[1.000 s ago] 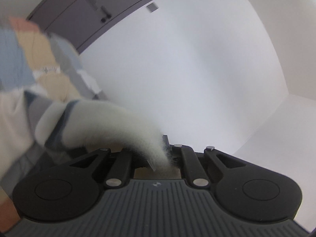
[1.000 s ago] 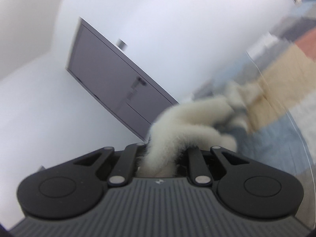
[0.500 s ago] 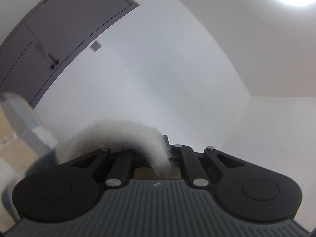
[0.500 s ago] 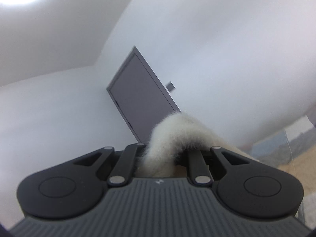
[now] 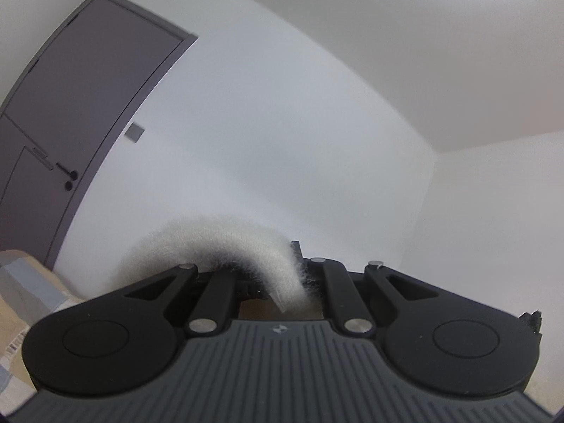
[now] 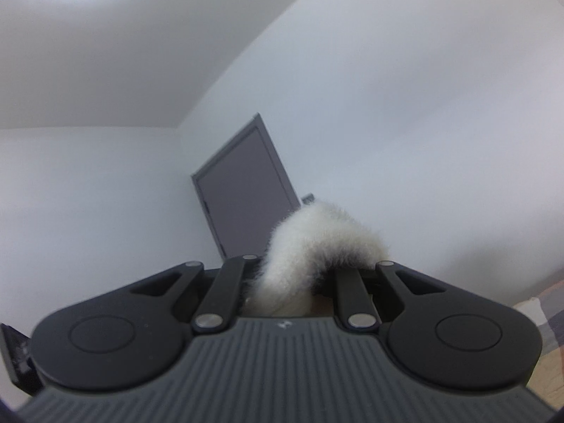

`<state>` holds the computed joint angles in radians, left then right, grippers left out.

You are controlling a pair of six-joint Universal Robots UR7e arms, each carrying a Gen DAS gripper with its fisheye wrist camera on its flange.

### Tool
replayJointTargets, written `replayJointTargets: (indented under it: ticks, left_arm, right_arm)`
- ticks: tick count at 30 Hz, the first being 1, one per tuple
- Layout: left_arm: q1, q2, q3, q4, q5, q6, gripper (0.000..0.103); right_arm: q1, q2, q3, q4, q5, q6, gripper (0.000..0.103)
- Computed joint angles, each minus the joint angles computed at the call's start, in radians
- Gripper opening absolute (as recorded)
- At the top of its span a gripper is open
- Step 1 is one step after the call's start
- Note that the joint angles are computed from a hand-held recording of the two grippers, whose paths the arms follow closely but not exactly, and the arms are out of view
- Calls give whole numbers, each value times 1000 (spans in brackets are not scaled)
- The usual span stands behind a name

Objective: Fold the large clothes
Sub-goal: 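Raise both grippers holding the fleece edges high to unfold it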

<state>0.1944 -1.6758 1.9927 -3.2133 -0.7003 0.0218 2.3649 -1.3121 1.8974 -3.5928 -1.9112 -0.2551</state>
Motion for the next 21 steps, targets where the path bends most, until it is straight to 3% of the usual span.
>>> replayJointTargets:
  ticks: [2,5,9,15,21]
  left_arm:
    - [82,45,-28,31,-42,-22,10]
    - [293,167,-86,27,-165,-35,10]
    - [504,375,-186,-81,-242,107,10]
    - [799,703,-495,-6,-379,135,10]
    - [987,1009,-859,162,-430,165,10]
  right_arm:
    - [-56,24,-30,51,0,21,16]
    - [-157,78,-62,99,0,68,16]
    - [-285,192,-158,134,24,56,17]
    - [-467,463,-469,269,58,83,17]
    - [-623,740,-809,399,116,30,17]
